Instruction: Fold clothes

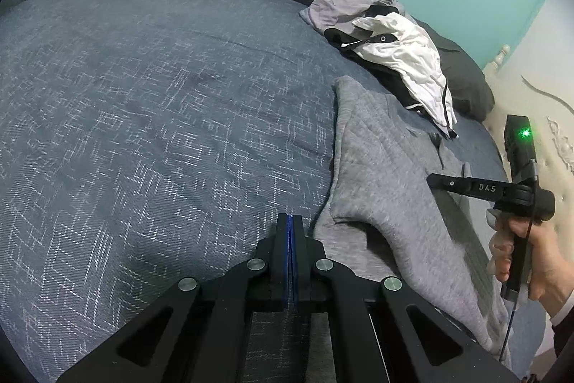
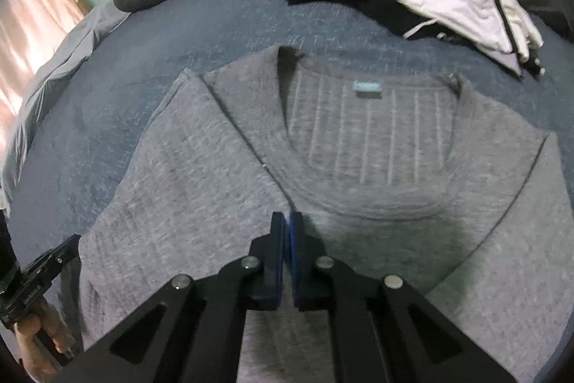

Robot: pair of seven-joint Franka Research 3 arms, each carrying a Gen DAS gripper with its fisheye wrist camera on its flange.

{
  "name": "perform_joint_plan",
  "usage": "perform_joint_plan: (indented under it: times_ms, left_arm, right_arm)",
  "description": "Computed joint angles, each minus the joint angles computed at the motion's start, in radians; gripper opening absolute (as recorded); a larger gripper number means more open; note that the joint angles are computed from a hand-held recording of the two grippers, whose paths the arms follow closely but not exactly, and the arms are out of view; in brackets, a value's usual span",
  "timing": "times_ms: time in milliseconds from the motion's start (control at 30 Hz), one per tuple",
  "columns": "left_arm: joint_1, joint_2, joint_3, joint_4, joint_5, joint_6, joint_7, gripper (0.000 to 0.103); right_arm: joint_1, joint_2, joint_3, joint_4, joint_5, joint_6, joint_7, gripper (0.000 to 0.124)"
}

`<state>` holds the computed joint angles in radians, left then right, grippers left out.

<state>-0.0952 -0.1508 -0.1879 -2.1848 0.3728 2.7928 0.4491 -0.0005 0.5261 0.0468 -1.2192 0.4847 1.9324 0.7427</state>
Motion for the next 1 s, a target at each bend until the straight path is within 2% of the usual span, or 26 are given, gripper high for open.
perform_joint_plan:
  times_ms: [133,400,467,733,833,1000]
  left_arm:
    - [0.0,0.0,-0.002,0.003,0.004,-0.006,-0.003,0.0]
    - [-0.003,-0.011,-0.01,0.013,0.026,-0.027,-0.022,0.0]
    - [-0.007,-0.018,-0.013,0.013,0.027,-0.034,-0.021,0.0]
    - [-0.017,-0.043,-0.023,0.002,0.028,-0.047,-0.039,0.0]
    - [-0.02,-0.045,-0.025,0.001,0.03,-0.052,-0.037,0.0]
    - [-0.02,-0.045,-0.023,-0.003,0.028,-0.053,-0.041,0.0]
  right_arm:
    - [-0.033,0.003,0.005,0.028,0.043,-0.062,0.021,0.007]
    - [-0.091,-0.007,-0.009,0.061,0.085,-0.105,-0.005,0.01]
    - [-0.106,0.007,-0.007,0.08,0.089,-0.14,-0.013,0.01]
    - [-0.141,-0.037,-0.033,-0.006,0.075,-0.185,-0.101,0.011]
    - [-0.135,-0.07,-0.048,-0.067,0.041,-0.153,-0.145,0.011]
    - [-0.149,-0.113,-0.047,-0.144,0.095,-0.093,-0.224,0.009]
